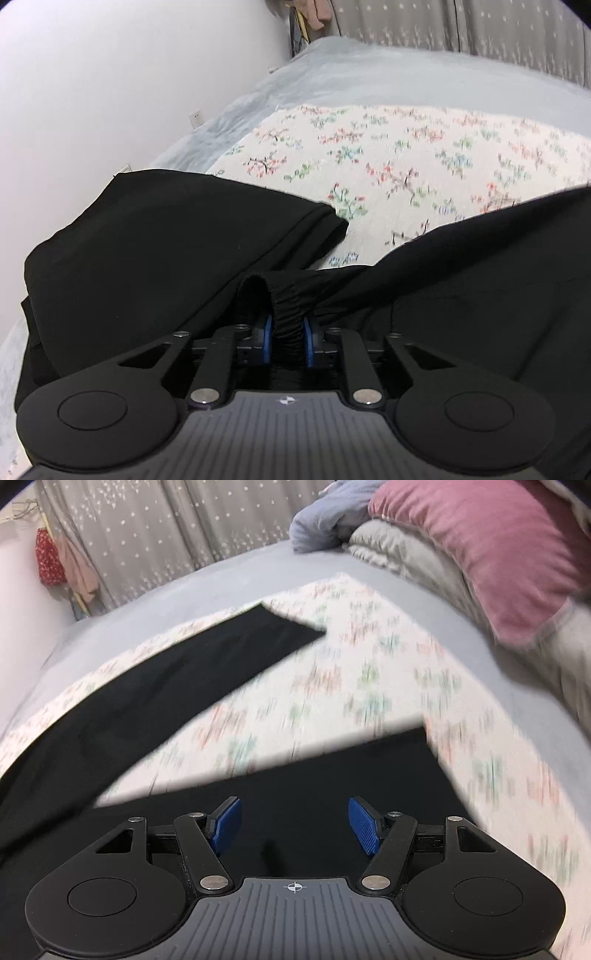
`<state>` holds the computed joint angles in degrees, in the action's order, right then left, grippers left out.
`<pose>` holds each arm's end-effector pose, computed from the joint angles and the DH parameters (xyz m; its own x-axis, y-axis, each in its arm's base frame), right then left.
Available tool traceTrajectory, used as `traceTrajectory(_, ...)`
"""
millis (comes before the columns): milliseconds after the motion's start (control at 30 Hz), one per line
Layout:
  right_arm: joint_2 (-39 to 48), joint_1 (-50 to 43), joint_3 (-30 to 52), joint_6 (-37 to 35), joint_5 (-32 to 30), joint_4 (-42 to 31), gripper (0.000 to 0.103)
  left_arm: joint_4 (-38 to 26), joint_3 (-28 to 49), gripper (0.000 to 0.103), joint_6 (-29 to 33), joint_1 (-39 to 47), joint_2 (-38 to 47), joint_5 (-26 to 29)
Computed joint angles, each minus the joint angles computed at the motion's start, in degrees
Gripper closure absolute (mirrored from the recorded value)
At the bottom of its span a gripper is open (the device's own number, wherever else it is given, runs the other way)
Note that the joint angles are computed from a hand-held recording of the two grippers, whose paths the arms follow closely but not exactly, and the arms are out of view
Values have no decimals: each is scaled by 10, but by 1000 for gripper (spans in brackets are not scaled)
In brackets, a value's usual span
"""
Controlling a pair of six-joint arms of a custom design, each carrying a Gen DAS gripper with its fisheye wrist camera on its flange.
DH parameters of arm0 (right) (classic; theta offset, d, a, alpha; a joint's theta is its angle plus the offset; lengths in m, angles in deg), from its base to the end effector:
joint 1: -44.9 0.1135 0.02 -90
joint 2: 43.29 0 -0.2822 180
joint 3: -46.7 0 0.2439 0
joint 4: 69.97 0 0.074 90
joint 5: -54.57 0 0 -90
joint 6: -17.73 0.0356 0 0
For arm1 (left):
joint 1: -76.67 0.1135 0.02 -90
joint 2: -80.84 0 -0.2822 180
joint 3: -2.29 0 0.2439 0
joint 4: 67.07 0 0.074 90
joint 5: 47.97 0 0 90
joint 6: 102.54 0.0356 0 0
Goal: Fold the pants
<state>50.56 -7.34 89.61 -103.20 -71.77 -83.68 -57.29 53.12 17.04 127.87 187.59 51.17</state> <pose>0.1616 -0.1741 0.1129 -0.7222 0.2562 -0.6425 0.1286 0.9624 0.2393 0.2009 0.2409 0.1030 -0.7387 -0.1410 -0.6591 -0.3862 0.8900 0.2424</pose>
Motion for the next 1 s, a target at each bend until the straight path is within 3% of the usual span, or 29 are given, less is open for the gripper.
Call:
traceTrajectory(100,70,83,89,101,21,60,39,-29,17,69,-29,20,-10,39)
traceTrajectory(233,209,176,283,200,71,44,39,-33,21,69,-31,20,-17,40)
traceTrajectory(300,276,222,392,216,116,6,39,-32,19,69,-35,17,-20,37)
traceTrajectory(533,418,315,601,213,187,-14,40,-38,23,69,-49,17,-17,41)
traceTrajectory(633,478,331,687,210,190,-30,40,-44,30,69,-49,16,-13,38)
traceTrajectory(733,533,339,773,264,174,-59,40,-41,33,69,-56,14,-4,34)
traceTrajectory(800,572,353,832,269,189,-103,58,-28,28,70,-58,10,0,28)
traceTrajectory(833,571,364,819,240,210,-82,71,-19,23,70,-58,8,1,23)
traceTrajectory(867,563,371,793,216,212,-52,99,-12,19,70,-58,6,1,19)
traceTrajectory(1000,528,391,733,197,262,-2,102,-15,8,70,-57,4,-21,16)
